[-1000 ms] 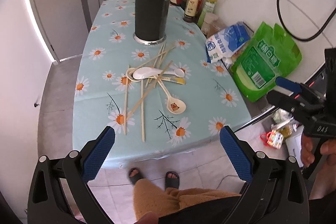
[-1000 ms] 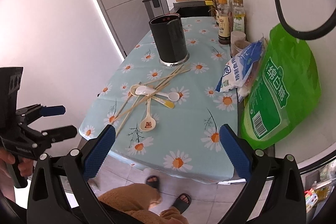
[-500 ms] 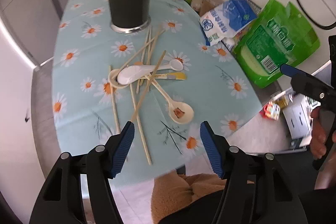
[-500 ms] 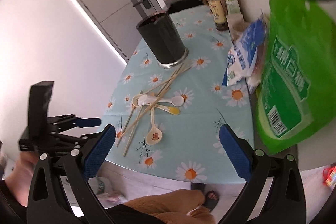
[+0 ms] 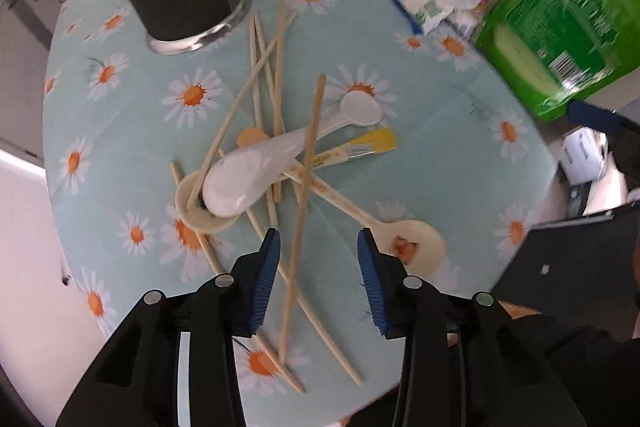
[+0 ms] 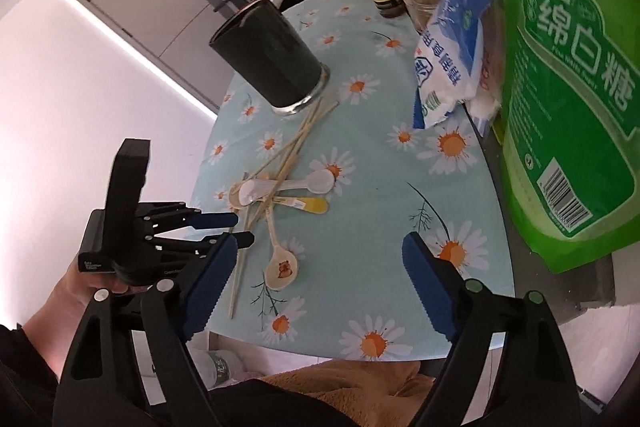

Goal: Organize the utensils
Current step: 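Grasp a wooden chopstick with the left gripper while the right gripper approaches the white spoon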

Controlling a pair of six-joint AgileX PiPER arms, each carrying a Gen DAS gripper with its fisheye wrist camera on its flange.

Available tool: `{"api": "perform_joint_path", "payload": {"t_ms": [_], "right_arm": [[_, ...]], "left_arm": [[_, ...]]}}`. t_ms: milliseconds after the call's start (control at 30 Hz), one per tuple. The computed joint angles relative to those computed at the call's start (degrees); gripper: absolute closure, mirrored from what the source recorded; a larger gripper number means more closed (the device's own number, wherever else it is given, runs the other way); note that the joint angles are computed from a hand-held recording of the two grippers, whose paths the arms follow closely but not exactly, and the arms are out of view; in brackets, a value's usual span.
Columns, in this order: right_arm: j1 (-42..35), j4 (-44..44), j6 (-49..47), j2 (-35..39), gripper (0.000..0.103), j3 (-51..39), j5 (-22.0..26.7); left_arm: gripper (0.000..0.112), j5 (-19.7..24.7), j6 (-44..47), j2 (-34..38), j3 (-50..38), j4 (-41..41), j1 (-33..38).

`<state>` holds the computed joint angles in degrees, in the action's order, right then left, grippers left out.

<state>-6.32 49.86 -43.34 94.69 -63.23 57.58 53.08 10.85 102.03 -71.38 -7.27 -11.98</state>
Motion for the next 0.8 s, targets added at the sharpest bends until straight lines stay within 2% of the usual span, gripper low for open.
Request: {"api": "perform_joint_path", "payload": {"t_ms": [100,233,300,333,667,800], "right_arm": [[0.49,0.08,1.21,0.55,0.023,0.22,-1.15],[1.47,-0.42,2.6,0.65,0.023,0.35,-2.67],[1.98,-0.63,3.42,0.82,0.023,0.11,-3.08],[2.34,-0.95,4.05,0.96,0.023,-0.09,-3.41],[7.11,-2.93,6.52,3.71,0.024,-3.85,-5.36],[9.84,-3.76,5.75,7.45,0.025,-8.54,-4.25]], "left_arm": [[0.088,1.25,1.55,3.01,-2.3,0.15,0.34],[0.093,2.09,3.71,5.1,-3.8,-0.49,0.81],[0.105,2.26,4.61,5.87,-4.44,-1.1,1.0],[0.107,2.24,4.87,6.15,-4.68,-0.95,0.96],[0.109,1.11,9.28,5.73,-4.69,-6.16,4.36],[0.109,2.8,13.09,1.08,-2.84,-9.7,9.26]]}}
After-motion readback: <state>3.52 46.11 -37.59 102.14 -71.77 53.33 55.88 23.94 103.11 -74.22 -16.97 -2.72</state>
